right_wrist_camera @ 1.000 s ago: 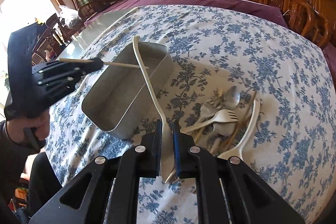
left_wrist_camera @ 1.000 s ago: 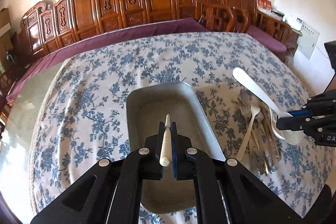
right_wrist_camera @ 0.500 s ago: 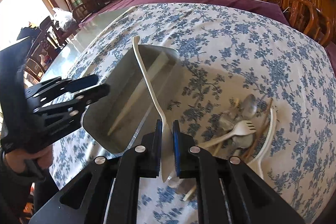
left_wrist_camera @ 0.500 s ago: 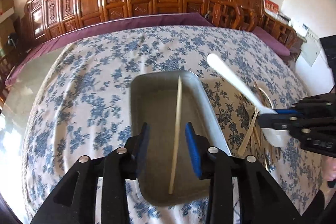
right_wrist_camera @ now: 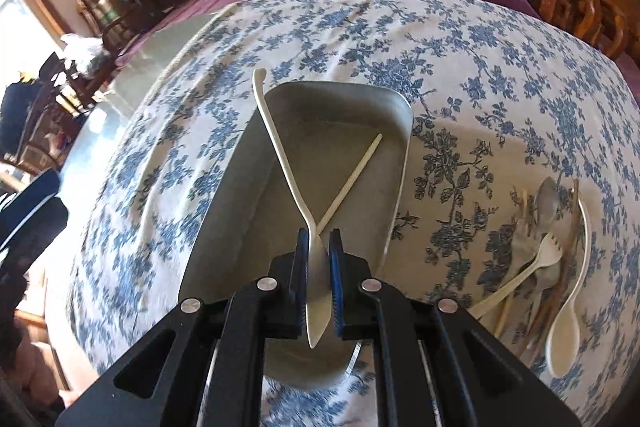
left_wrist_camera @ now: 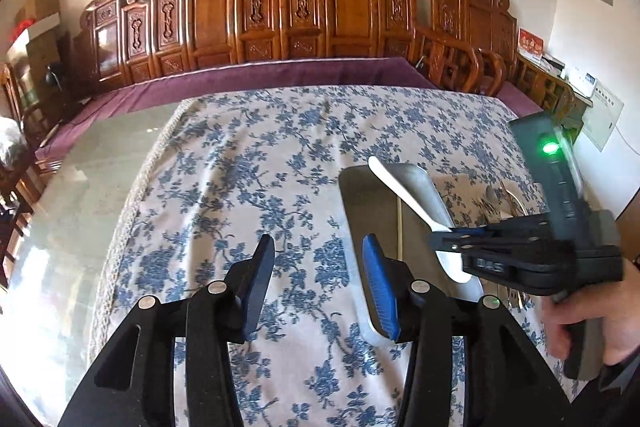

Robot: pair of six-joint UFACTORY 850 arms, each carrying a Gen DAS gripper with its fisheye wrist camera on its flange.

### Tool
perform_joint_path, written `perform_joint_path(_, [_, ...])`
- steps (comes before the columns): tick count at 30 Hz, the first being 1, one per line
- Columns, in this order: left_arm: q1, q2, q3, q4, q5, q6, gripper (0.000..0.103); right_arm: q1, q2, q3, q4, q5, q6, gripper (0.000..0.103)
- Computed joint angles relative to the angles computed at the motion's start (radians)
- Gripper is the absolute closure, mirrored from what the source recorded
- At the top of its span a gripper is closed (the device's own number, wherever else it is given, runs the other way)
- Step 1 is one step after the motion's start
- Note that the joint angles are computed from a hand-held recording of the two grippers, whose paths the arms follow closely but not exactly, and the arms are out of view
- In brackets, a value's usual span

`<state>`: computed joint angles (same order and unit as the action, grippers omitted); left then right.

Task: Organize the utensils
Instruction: 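Open the left tool over the tray while the right carries the white spoon in and releases it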

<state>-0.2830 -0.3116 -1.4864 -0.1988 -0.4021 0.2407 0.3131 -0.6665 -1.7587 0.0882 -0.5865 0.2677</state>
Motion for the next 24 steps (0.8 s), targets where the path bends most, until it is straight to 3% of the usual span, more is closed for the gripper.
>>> perform_joint_path(7, [0.022,0.019,0.021,-0.061,0.004,0.053,0.059,0.013,-0.033,-0.029,-0.055,-0.009,0.088,0.09])
perform_joint_path(10, [0.025,0.025,0.028,-0.06,0.005,0.051,0.059,0.021,-0.021,-0.016,-0.073,0.008,0.083,0.077])
perform_joint_path(13, [0.022,0.036,0.039,-0.048,0.008,0.036,0.058,0.025,0.026,0.043,-0.058,0.061,0.033,0.076])
perform_joint_path(15, [0.016,0.047,0.051,-0.04,0.016,0.028,0.053,0.023,0.068,0.092,-0.037,0.102,-0.004,0.075])
perform_joint_path(20, [-0.012,0.083,0.085,-0.021,0.07,0.012,0.021,0.019,0.223,0.269,-0.008,0.236,-0.098,0.064])
perform_joint_path(24, [-0.046,0.101,0.092,0.013,0.081,-0.028,0.018,0.011,0.348,0.397,-0.05,0.321,-0.082,0.049])
